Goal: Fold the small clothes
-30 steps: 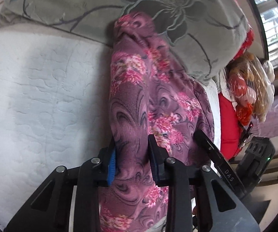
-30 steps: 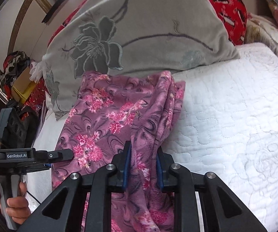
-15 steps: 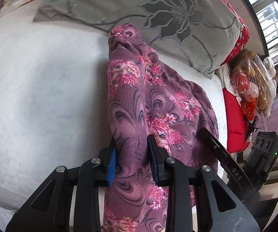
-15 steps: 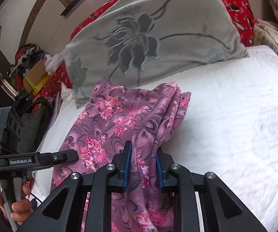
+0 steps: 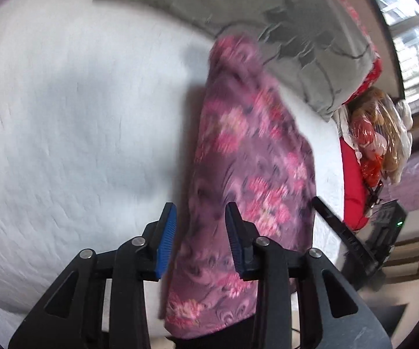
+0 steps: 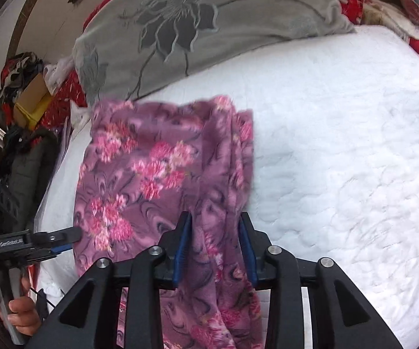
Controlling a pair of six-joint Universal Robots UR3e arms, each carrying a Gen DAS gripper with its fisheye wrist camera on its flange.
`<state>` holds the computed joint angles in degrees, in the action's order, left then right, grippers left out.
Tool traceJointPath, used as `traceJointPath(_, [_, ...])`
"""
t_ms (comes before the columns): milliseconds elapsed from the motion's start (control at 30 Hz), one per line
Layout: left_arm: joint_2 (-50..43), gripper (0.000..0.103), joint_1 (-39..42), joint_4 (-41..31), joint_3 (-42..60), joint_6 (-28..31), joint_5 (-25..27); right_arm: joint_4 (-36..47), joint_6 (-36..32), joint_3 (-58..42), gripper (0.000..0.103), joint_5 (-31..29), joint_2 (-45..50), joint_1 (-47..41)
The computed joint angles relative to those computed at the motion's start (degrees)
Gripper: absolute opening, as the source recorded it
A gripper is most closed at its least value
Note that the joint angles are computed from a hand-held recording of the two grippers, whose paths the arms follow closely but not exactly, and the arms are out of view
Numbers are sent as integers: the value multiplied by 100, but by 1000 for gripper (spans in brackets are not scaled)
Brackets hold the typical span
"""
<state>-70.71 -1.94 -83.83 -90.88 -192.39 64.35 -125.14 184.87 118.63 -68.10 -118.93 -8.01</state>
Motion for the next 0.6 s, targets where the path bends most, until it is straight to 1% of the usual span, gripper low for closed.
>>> traceJointPath(33, [-183,33,-140,147,191,-64,102,-165,42,-65,36,-78,18,39])
traceJointPath(100, [-723,40,-521,443,703,-239,349,-566,15,-239,36,7,205,91])
traceJointPath(200, [-1781,41,-1197,849,1648,-398,1095,-1137,-40,-547,32,-9,796,402])
traceJointPath(233, [-2178,42,-1401,881,2032,-414,1370,-1262,-74,-614,30,-64,925,504])
traceJointPath(267, [-2530,45,-1536,860,2379,-394,1605,-1444,-82,-715,28,-124,1142,617])
traceJointPath(300, [-2886,51,-1693,846,2722,-406,1913,-1618,-76,-799,28,-145,1368,690])
traceJointPath(367, [-3633,53,-1921,733,3415,-480,2487,-1867,-58,-918,27,-261,1748,767])
traceJointPath(400, [-3995,54,-1950,543,3764,-517,2631,-1980,-66,-1014,27,-434,2017,842])
traceJointPath(433, [-4231,56,-1918,368,4001,-542,2652,-1995,-63,-1123,27,-649,2237,921])
traceJointPath(467, [-4413,63,-1863,341,4088,-609,2609,-1972,-74,-1200,21,-874,2463,978])
traceJointPath(500, [-4454,68,-1744,536,3936,-721,2459,-1980,-103,-1206,18,-903,2684,954])
traceJointPath(533, [-4453,69,-1673,665,3857,-761,2361,-2380,-70,-973,16,-776,2704,861])
traceJointPath(567, [-4546,70,-1618,622,3994,-769,2306,-2545,-81,-873,16,-712,2690,804])
traceJointPath(600, [-4653,70,-1590,499,4191,-760,2285,-2524,-95,-907,16,-674,2724,787])
